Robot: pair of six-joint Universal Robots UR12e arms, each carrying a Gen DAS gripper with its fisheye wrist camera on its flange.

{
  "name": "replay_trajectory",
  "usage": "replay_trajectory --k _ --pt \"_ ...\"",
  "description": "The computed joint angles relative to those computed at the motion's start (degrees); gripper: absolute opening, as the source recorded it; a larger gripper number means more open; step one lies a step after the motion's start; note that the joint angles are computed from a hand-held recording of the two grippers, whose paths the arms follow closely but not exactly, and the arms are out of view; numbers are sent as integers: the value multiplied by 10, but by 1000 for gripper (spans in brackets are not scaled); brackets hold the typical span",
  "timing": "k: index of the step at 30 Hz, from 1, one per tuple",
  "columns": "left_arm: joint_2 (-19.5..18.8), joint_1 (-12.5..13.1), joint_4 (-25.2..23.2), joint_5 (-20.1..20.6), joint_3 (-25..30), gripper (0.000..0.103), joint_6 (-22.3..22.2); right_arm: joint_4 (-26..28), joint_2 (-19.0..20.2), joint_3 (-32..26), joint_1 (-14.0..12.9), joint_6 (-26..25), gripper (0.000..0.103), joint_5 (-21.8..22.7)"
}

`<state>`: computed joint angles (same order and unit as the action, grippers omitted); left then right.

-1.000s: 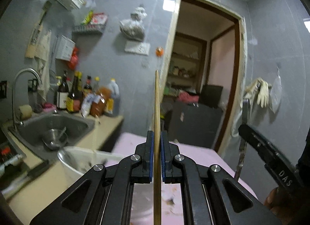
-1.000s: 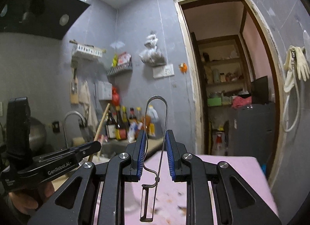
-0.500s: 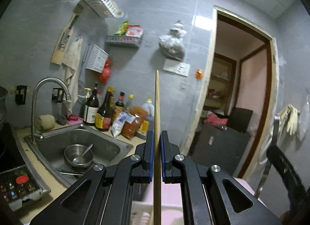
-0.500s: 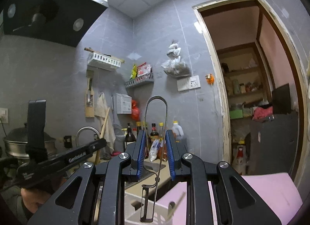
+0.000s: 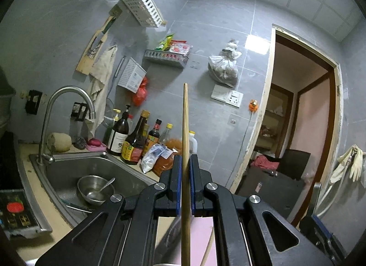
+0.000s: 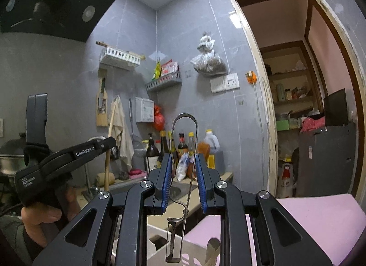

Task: Organize utensils
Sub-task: 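Lower the chopstick and tongs into the white caddy and open both tools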

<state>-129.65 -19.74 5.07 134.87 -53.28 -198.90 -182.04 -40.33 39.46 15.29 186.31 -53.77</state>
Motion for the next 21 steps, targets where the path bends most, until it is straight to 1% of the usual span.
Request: replay_trajectory --k 5,8,10,11,14,16,19,21 --pt "6 -5 -13 3 -22 4 -29 21 -9 22 1 -20 19 0" --pt "13 -10 -48 0 -34 4 -43 34 -15 35 0 -36 19 4" --pt "14 -15 -71 3 -36 5 -39 41 -21 44 -1 -46 19 7" --pt "16 -17 -82 -1 -38 5 -37 46 -24 50 -2 -53 19 9" --pt "29 -14 -110 -53 -58 6 -55 65 -30 58 -4 -62 19 12" --pt "35 -14 -117 -66 -67 6 -69 67 -34 65 -4 -67 19 13" --pt "46 -12 -140 -93 -82 6 -97 74 -39 74 -5 -74 19 18" --pt "50 -13 -145 -97 -89 6 -102 83 -40 74 -6 -74 19 23"
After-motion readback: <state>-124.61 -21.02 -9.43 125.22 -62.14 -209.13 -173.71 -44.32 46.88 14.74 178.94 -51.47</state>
